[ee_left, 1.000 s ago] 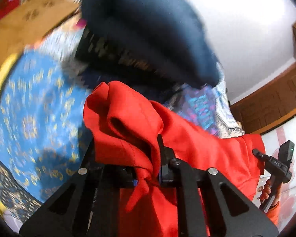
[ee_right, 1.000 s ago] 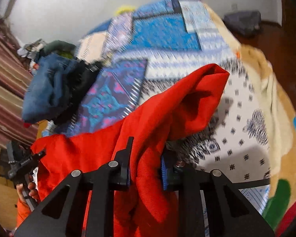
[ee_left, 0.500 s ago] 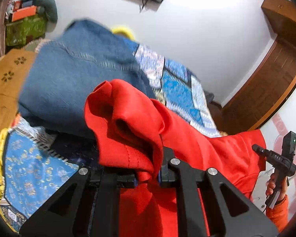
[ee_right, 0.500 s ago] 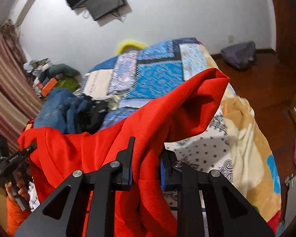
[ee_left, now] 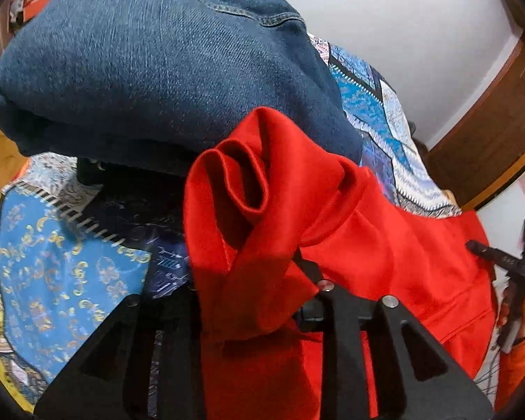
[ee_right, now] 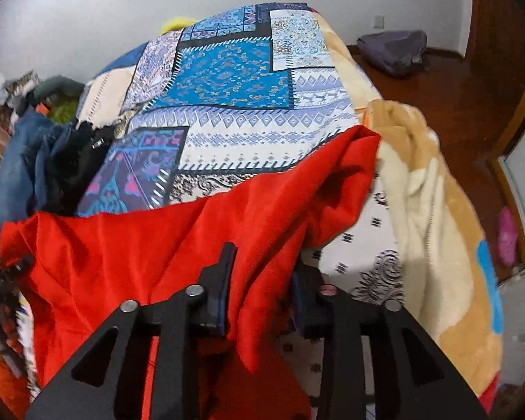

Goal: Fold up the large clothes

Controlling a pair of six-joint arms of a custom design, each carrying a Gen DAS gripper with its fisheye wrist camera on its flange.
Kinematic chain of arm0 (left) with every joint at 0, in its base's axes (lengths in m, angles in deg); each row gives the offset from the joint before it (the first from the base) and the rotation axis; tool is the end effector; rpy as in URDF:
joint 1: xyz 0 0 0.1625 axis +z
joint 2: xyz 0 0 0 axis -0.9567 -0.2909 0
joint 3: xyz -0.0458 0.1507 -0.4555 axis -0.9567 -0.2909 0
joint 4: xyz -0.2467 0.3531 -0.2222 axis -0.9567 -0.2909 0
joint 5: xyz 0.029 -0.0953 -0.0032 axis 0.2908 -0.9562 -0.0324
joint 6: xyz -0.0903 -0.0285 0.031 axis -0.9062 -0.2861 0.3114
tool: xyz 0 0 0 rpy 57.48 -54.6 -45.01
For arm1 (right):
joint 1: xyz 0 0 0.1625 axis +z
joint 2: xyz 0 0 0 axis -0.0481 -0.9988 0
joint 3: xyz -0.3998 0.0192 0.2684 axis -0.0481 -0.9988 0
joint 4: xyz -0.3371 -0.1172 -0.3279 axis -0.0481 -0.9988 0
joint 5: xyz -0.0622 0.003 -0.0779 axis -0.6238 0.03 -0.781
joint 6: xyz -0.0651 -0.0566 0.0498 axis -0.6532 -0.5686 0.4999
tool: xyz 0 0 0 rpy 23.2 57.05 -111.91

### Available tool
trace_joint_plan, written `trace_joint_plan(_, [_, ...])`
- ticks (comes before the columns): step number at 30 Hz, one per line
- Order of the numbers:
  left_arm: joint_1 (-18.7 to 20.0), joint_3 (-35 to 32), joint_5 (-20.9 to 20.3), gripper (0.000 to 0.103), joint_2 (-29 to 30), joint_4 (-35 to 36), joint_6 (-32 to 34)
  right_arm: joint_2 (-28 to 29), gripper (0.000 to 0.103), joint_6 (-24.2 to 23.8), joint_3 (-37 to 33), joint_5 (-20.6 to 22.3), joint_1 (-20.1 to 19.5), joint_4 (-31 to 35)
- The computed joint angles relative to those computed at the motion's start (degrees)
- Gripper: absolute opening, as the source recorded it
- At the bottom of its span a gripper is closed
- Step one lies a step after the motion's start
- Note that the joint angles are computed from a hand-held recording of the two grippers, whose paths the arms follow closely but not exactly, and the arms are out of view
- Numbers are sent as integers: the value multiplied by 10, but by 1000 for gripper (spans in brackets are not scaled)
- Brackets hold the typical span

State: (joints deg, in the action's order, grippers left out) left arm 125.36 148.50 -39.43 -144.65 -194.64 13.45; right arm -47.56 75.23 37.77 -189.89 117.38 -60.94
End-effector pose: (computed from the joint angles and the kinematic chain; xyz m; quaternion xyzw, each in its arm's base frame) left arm -0.2467 -0.6240 0.3157 0.1536 0.9425 -0.2189 0.2006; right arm 0.2931 -0.4936 0.3408 -0.0709 -0.9046 0.3047 0.2895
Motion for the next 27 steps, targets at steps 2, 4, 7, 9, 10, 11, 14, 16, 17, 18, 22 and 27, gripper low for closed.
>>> trace_joint_plan(2, [-6, 6, 15, 35, -8, 6, 5, -5, 31, 5, -2, -10, 9, 24])
trace_joint_plan(4, [-13, 13, 37, 42, -18, 17, 2, -16, 33, 8, 0, -21, 24, 47])
trace_joint_plan(7, [-22, 23, 67, 43, -35, 43, -12, -35, 41, 22, 7, -47, 52, 73])
trace_joint_plan(9, [-25, 30, 70, 45, -52, 62, -19, -48, 52, 28, 15, -63, 74, 86])
trace_joint_plan(10, [-26, 33, 70, 45, -59, 70, -23, -51, 56, 31, 17, -66, 81, 92])
trace_joint_plan(11, [-28, 37, 68, 47, -71, 85, -29, -62, 58, 39, 26, -73, 96, 96])
trace_joint_plan(14, [-34, 50, 64, 54, -97, 121, -36, -83, 59, 69, 41, -75, 120, 116])
trace_joint_plan(16, [-40, 58, 60, 59, -113, 149, -45, -92, 59, 92, 50, -68, 129, 128])
trace_joint_plan(17, [-41, 64, 56, 59, -122, 160, -49, -98, 59, 104, 58, -64, 133, 132])
trace_joint_plan(18, [-39, 70, 44, 59, -132, 173, -55, -106, 59, 120, 69, -59, 138, 136])
trace_joint_plan(22, [-26, 92, 3, 59, -153, 206, -83, -120, 59, 167, 99, -32, 140, 145])
trace_joint_plan(27, [0, 120, -70, 60, -176, 221, -120, -131, 59, 235, 142, 7, 123, 143])
